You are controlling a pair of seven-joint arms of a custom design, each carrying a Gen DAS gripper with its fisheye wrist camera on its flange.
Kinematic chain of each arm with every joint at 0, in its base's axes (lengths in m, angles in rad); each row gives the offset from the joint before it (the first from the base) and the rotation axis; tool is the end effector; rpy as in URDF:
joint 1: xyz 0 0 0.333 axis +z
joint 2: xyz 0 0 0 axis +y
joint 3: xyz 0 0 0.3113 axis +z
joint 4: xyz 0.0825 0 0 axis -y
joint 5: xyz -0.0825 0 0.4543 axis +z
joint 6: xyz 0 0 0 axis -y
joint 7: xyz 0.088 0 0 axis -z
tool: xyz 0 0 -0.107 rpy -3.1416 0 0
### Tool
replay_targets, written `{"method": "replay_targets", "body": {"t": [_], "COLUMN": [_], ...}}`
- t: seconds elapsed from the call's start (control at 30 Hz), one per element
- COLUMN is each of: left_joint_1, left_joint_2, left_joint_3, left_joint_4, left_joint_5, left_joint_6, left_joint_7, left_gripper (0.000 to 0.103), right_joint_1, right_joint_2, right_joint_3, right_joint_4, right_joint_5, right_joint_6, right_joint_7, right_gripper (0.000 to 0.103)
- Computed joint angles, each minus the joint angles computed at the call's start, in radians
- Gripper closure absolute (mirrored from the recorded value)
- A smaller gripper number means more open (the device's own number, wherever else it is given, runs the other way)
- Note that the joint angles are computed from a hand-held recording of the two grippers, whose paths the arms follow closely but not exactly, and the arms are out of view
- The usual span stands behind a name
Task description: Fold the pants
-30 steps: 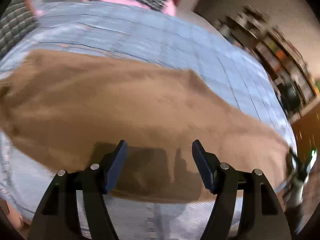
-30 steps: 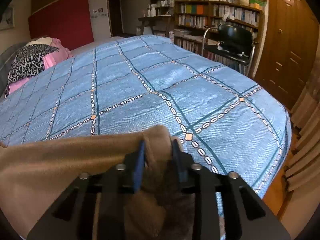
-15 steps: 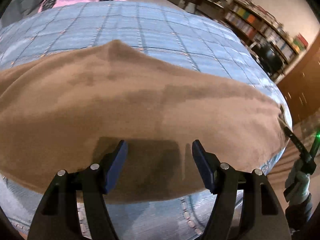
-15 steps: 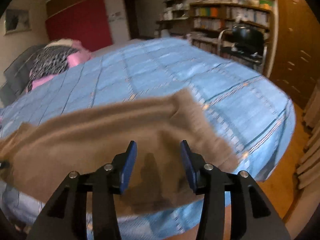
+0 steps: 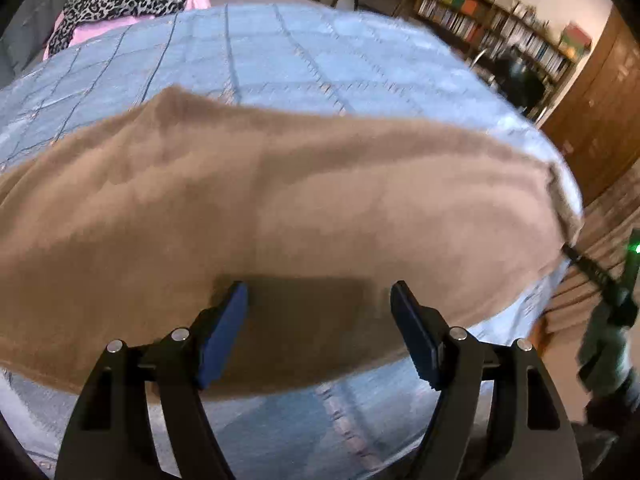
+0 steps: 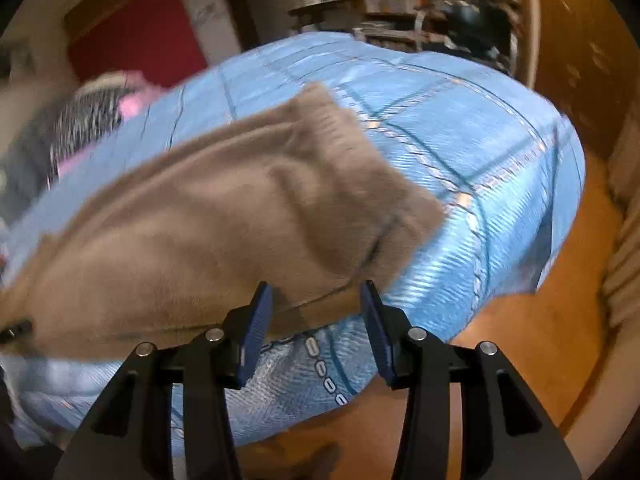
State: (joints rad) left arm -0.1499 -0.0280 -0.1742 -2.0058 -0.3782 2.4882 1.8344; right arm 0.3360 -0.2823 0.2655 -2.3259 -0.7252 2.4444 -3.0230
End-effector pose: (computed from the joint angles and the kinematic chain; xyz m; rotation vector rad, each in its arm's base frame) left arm 0.6190 -0.2068 0.4915 -1.6616 2.3675 -0.8475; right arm 0.4593 0.3180 0.4521 -1.1718 2.2298 -0.6197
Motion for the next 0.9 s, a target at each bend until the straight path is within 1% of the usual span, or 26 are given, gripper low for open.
{"method": "replay_targets", "body": {"t": [0.03,0.13,0.2,0.27,0.3,0.33,0.37,0.4,0.47,0.53,0.6,0.67,0.7,0.73,0.8,0.83,0.87,0.9], "left_joint_1": [-0.005,-0.022,-0.033,-0.041,-0.046,-0.05,-0.053,-0.058,-0.064,-0.068,-0.073,-0.077,-0.084,-0.09,-0.099,-0.103,-0.104,-0.102], "left_joint_2": [0.004,0.034,0.062,0.084,0.096,0.107,0.118,0.133,0.153,0.171,0.18,0.178,0.169,0.159,0.141,0.136,0.133,0.129], "left_joint_3": [-0.004,-0.019,-0.032,-0.045,-0.053,-0.06,-0.065,-0.072,-0.081,-0.087,-0.092,-0.095,-0.096,-0.098,-0.1,-0.1,-0.1,-0.1], "left_joint_4": [0.009,0.055,0.092,0.119,0.135,0.146,0.156,0.168,0.183,0.193,0.19,0.172,0.151,0.13,0.099,0.089,0.086,0.083], "left_joint_5": [-0.021,-0.064,-0.081,-0.096,-0.106,-0.115,-0.116,-0.119,-0.121,-0.115,-0.101,-0.078,-0.054,-0.032,-0.005,0.003,0.002,-0.009], "left_joint_6": [0.015,0.029,0.024,0.017,0.014,0.013,0.011,0.007,-0.009,-0.027,-0.041,-0.033,-0.015,0.006,0.035,0.044,0.045,0.043], "left_joint_7": [0.017,0.062,0.085,0.112,0.131,0.148,0.155,0.159,0.158,0.148,0.138,0.143,0.144,0.15,0.154,0.157,0.161,0.17], "left_gripper": [0.028,0.028,0.028,0.028,0.028,0.028,0.028,0.028,0.028,0.028,0.028,0.028,0.028,0.026,0.024,0.023,0.022,0.022], "right_joint_1": [-0.007,-0.051,-0.079,-0.108,-0.119,-0.13,-0.145,-0.152,-0.161,-0.163,-0.155,-0.138,-0.129,-0.119,-0.089,-0.076,-0.065,-0.056], "right_joint_2": [-0.025,-0.094,-0.111,-0.112,-0.111,-0.108,-0.103,-0.092,-0.077,-0.057,-0.035,-0.01,0.002,0.013,0.041,0.047,0.05,0.054], "right_joint_3": [-0.001,0.016,0.023,0.025,0.028,0.03,0.035,0.032,0.03,0.032,0.029,0.022,0.02,0.016,0.008,0.006,0.0,-0.006], "right_joint_4": [-0.025,-0.097,-0.121,-0.131,-0.133,-0.134,-0.134,-0.125,-0.113,-0.093,-0.069,-0.038,-0.022,-0.007,0.036,0.047,0.052,0.059], "right_joint_5": [-0.009,-0.049,-0.061,-0.074,-0.078,-0.084,-0.096,-0.095,-0.097,-0.11,-0.121,-0.119,-0.121,-0.123,-0.109,-0.115,-0.12,-0.122], "right_joint_6": [0.023,0.088,0.12,0.159,0.169,0.181,0.19,0.189,0.184,0.167,0.144,0.097,0.072,0.049,-0.022,-0.043,-0.049,-0.053], "right_joint_7": [0.045,0.221,0.284,0.325,0.339,0.353,0.382,0.385,0.398,0.403,0.399,0.379,0.375,0.365,0.318,0.312,0.306,0.298], "right_gripper": [0.055,0.054,0.051,0.051,0.048,0.04,0.035,0.03,0.029,0.025,0.025,0.025,0.028,0.036,0.047,0.053,0.057,0.066]}}
